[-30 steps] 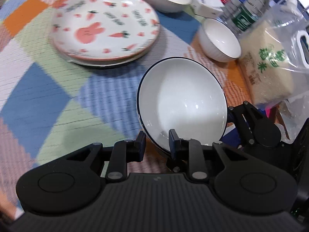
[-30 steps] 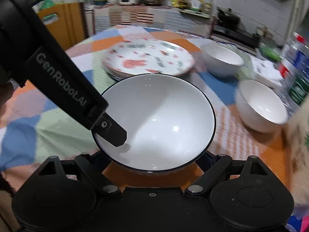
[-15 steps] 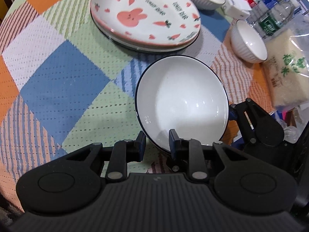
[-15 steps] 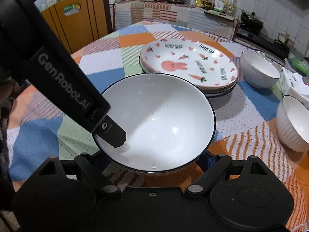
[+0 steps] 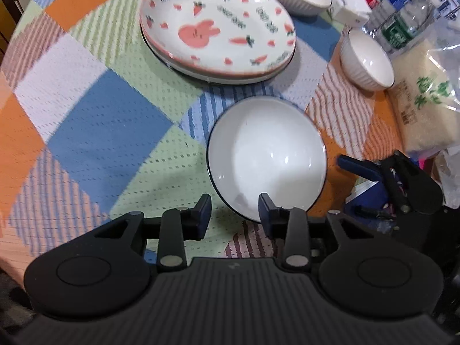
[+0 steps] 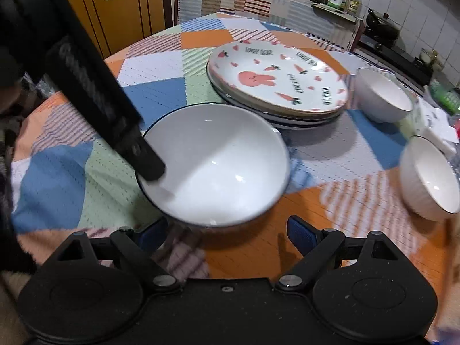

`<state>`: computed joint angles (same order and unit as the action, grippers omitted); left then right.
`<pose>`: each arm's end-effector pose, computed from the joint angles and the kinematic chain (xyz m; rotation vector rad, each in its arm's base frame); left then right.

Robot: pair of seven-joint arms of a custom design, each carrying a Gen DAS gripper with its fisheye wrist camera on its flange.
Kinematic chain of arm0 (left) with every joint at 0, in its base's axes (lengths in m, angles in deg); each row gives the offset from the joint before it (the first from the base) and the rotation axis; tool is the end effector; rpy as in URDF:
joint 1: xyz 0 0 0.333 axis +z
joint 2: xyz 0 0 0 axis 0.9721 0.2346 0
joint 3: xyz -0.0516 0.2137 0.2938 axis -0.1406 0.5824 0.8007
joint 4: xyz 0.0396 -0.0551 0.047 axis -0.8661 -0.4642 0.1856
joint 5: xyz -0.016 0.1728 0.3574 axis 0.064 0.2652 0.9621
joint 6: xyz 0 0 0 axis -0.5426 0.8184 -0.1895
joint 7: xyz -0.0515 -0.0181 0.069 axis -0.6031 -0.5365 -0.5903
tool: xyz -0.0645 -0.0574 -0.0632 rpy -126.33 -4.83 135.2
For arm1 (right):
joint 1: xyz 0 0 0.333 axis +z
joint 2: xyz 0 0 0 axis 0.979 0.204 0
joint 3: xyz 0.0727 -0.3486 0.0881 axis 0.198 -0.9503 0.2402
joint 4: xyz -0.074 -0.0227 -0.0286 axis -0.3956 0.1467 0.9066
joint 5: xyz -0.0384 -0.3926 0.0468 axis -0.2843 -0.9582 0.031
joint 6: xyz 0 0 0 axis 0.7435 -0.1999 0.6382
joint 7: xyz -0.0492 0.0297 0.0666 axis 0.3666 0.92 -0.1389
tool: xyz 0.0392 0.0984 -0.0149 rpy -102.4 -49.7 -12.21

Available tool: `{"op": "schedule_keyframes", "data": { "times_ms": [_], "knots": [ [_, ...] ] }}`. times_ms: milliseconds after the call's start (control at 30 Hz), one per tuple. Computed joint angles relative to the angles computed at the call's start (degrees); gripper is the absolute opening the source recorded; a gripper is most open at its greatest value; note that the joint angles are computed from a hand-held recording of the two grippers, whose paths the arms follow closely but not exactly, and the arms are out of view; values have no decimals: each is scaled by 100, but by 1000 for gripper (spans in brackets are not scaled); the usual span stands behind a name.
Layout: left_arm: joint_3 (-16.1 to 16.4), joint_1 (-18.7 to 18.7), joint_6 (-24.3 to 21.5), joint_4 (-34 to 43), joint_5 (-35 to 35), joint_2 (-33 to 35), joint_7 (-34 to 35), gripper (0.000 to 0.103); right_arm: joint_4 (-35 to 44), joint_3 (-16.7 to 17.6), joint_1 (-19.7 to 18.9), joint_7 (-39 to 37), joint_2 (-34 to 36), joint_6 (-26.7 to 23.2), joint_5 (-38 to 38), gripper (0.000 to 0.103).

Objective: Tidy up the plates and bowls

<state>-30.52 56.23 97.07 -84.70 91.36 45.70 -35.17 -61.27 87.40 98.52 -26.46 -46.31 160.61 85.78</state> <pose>0.5444 -0.3398 0.5123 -2.4938 1.7542 -0.5786 0.6227 0.4295 0.4451 -2.4701 0.6062 -0.2521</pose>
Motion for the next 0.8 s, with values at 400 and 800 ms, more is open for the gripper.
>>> {"op": "schedule_keyframes", "data": {
  "times_ms": [400,800],
  "knots": [
    [96,-286,-379,1693,963,633,263,42,305,-535,-151,1793,-182,261,260,92],
    [664,-675,181,3699,995,2456,143,49,1059,-1931,806,4893,894,1350,-1356,92]
  ]
}}
